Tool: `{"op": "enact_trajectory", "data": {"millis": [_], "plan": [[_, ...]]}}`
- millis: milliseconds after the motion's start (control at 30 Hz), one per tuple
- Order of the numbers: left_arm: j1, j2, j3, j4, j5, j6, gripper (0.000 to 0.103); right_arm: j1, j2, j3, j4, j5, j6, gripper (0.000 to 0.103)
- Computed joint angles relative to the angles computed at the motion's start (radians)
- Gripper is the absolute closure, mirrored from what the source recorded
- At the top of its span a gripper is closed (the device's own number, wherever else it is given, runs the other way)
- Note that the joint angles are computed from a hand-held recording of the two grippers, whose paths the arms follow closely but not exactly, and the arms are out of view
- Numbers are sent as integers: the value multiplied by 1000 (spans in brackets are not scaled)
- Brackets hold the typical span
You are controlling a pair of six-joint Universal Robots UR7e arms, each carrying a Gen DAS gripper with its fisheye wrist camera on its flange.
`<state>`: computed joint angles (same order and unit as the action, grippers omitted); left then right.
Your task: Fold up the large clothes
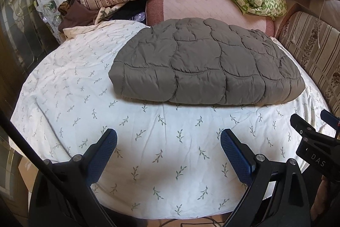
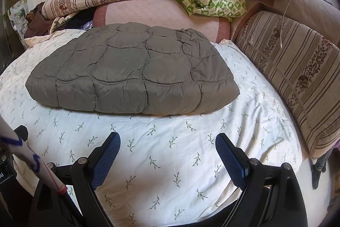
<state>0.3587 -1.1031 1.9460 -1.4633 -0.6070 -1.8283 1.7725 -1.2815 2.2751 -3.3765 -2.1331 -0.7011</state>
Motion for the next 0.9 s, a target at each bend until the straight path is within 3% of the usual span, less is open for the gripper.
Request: {"op": "enact_trajectory", "data": {"millis": [900], "plan": [[14, -18, 39, -94, -23, 45, 6, 9, 20, 3, -5, -24, -8, 9]]}}
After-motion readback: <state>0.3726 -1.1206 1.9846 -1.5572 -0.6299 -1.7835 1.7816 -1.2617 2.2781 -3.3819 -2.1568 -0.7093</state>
